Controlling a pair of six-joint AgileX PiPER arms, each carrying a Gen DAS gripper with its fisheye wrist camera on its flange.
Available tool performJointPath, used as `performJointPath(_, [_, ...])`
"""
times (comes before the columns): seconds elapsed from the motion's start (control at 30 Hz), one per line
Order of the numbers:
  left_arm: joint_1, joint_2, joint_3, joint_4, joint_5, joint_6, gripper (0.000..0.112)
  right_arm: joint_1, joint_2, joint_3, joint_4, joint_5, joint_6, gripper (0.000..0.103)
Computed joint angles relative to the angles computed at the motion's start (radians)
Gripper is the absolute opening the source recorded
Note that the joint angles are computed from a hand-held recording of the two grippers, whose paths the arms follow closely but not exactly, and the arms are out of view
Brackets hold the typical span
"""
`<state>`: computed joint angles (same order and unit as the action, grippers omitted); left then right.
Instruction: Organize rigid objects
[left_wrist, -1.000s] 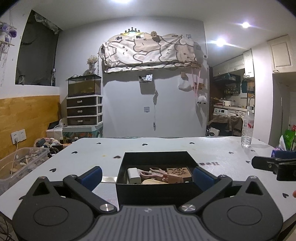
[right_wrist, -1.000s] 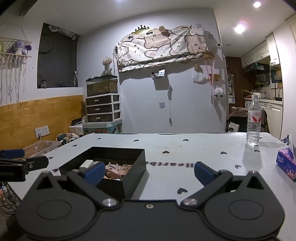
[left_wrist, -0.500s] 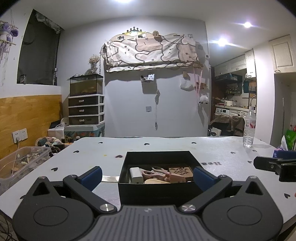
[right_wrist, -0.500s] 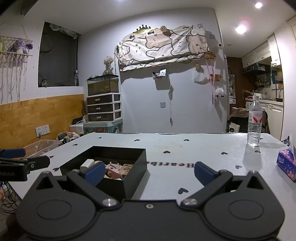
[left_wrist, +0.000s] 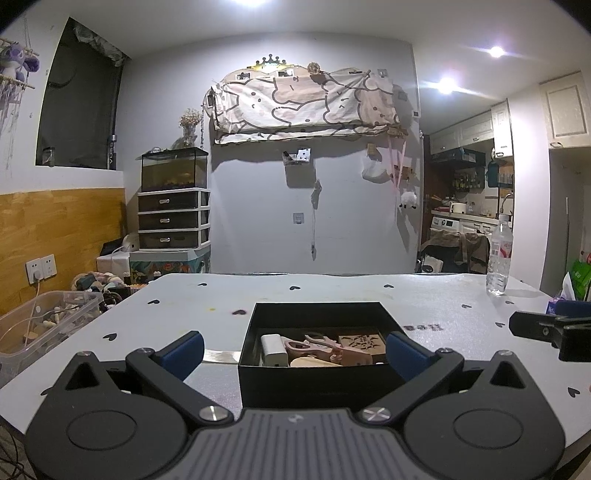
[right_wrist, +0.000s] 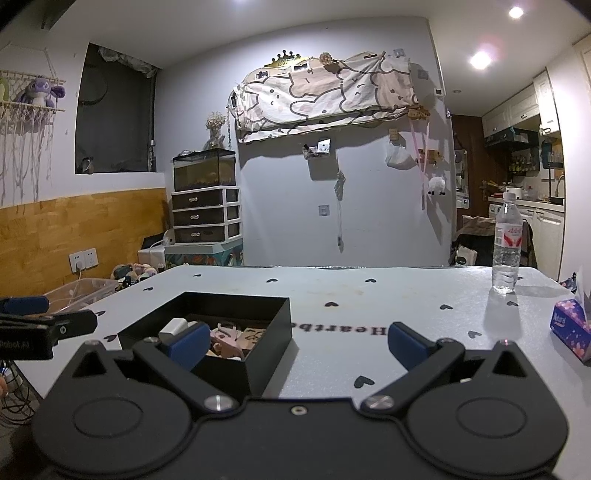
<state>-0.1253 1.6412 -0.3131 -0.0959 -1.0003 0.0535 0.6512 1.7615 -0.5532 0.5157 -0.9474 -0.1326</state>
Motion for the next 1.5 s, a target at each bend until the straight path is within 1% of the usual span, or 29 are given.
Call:
performJointPath(1.33, [0.000,-0.008,-0.001,-0.001,0.010,-0.001,0.103,-0.004,-0.012,0.001,0.001,0.013,-0.015,0.103])
performJointPath(1.5, [0.015,-0.008,0.003,0.016,0.008,-0.010,0.103,-0.002,-0.013,0.000,0.005,0.014,-0.017,0.103])
